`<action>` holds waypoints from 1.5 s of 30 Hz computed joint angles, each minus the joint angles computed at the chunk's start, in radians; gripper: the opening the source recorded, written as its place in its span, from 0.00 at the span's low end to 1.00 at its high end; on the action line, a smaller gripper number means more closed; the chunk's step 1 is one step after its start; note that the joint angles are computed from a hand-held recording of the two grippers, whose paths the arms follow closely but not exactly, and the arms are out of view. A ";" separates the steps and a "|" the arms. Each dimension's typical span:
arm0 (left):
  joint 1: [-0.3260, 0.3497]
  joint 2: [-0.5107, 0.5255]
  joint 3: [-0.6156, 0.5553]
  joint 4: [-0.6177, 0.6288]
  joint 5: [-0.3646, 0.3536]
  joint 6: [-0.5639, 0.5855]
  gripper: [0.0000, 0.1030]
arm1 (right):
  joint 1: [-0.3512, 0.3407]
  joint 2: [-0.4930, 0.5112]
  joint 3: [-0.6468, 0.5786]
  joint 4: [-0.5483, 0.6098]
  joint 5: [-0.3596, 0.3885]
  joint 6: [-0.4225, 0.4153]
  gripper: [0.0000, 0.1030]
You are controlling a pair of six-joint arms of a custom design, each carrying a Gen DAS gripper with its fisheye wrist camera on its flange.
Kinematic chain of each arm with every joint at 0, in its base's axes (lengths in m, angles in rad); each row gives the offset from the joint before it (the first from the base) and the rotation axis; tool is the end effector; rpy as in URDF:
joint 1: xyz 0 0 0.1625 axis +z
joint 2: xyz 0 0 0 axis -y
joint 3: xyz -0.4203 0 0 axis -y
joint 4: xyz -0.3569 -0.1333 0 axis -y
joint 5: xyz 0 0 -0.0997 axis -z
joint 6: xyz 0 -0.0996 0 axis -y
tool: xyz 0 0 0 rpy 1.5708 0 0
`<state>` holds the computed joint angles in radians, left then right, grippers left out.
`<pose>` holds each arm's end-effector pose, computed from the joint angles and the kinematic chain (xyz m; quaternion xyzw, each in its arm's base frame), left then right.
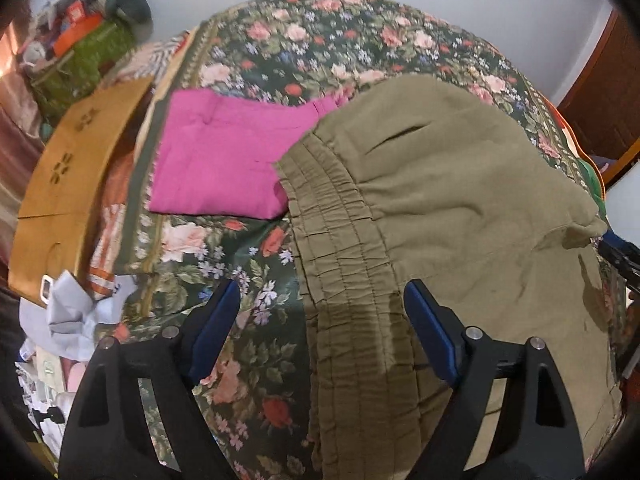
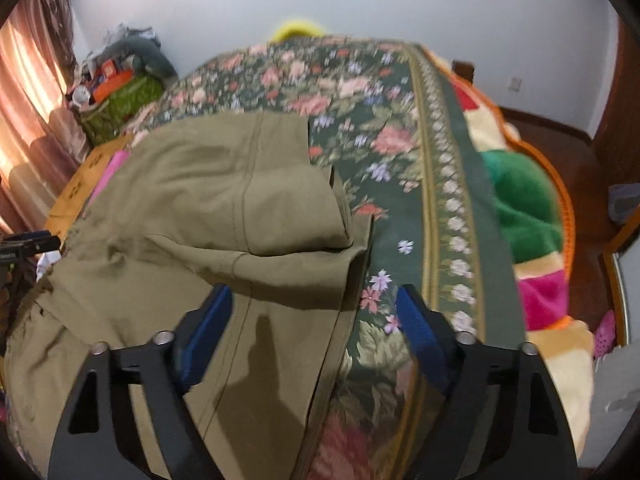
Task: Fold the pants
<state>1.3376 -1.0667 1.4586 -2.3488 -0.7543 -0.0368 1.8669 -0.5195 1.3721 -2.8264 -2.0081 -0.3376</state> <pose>0.0499 -0.6809 0.3686 0.0125 0.9039 -0.2269 0.3624 0.2992 -0.6686 0.0585 0.2568 -0.9224 0.1909 0.2165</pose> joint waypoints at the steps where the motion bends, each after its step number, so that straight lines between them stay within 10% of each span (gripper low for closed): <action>1: 0.002 0.005 -0.005 0.010 -0.002 -0.001 0.82 | -0.005 0.005 -0.018 0.042 0.007 0.003 0.66; 6: 0.025 0.032 -0.039 0.075 -0.044 -0.010 0.82 | -0.009 0.023 -0.049 0.104 0.000 -0.005 0.52; 11: 0.049 0.032 -0.041 0.058 -0.108 -0.042 0.78 | -0.008 0.030 -0.046 0.106 -0.054 -0.033 0.16; 16: 0.031 0.020 0.009 0.001 -0.079 0.006 0.62 | -0.013 0.026 -0.049 0.124 -0.066 -0.037 0.08; 31: 0.022 -0.003 0.046 -0.008 -0.029 0.008 0.64 | 0.019 0.014 -0.021 0.130 -0.145 -0.072 0.09; 45: -0.015 0.007 0.005 -0.029 0.035 0.072 0.76 | 0.036 0.001 -0.070 0.067 -0.027 -0.113 0.49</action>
